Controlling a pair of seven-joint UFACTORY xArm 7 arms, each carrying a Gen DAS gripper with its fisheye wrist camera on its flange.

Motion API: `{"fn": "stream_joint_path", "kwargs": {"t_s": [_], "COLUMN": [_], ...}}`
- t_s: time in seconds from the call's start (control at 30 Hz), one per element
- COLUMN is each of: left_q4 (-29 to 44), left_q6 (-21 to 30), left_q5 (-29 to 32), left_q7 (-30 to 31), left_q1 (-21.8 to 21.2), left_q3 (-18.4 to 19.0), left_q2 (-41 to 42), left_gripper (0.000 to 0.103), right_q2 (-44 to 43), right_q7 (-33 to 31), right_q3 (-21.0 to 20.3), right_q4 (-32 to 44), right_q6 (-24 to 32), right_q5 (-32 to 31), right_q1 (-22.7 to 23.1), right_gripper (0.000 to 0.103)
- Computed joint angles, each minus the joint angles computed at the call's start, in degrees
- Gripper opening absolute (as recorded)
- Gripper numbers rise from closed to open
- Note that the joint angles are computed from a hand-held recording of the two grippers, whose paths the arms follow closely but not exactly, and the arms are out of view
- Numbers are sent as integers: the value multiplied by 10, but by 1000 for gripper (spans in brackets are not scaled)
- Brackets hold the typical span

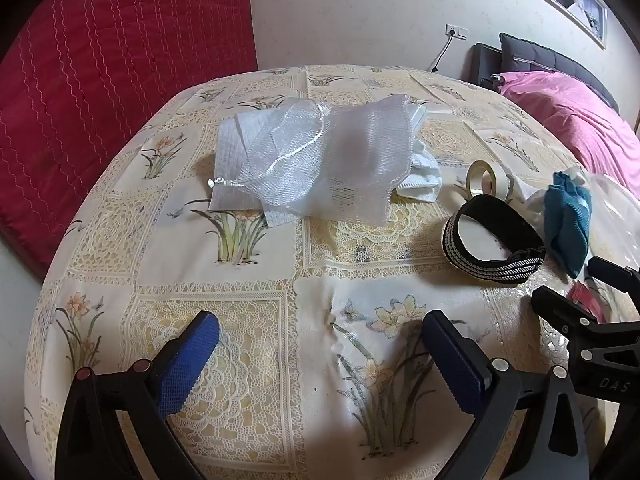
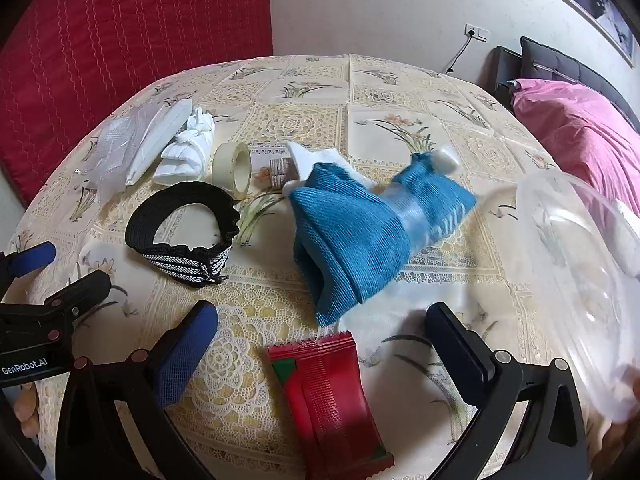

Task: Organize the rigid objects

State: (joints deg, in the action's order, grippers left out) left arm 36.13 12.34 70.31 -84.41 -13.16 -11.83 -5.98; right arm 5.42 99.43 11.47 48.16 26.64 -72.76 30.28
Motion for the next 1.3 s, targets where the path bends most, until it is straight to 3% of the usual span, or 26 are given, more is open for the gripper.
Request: {"fn": "stream_joint_path", "kwargs": {"t_s": [1.3], "left_q4": [-3], "left_q6": [9], "left_q5": [-17], "left_q7": [8], "left_q1": [-6], "left_q3": [-2], "left_q2": [-7], "left_gripper": [103], "right_q2": [-1], "right_q7": [3], "right_q3": [0], "right_q4": [-1], "right_q6": [-1], "right_q5": [-2], "right_q1": [-1], "right_gripper": [103]}}
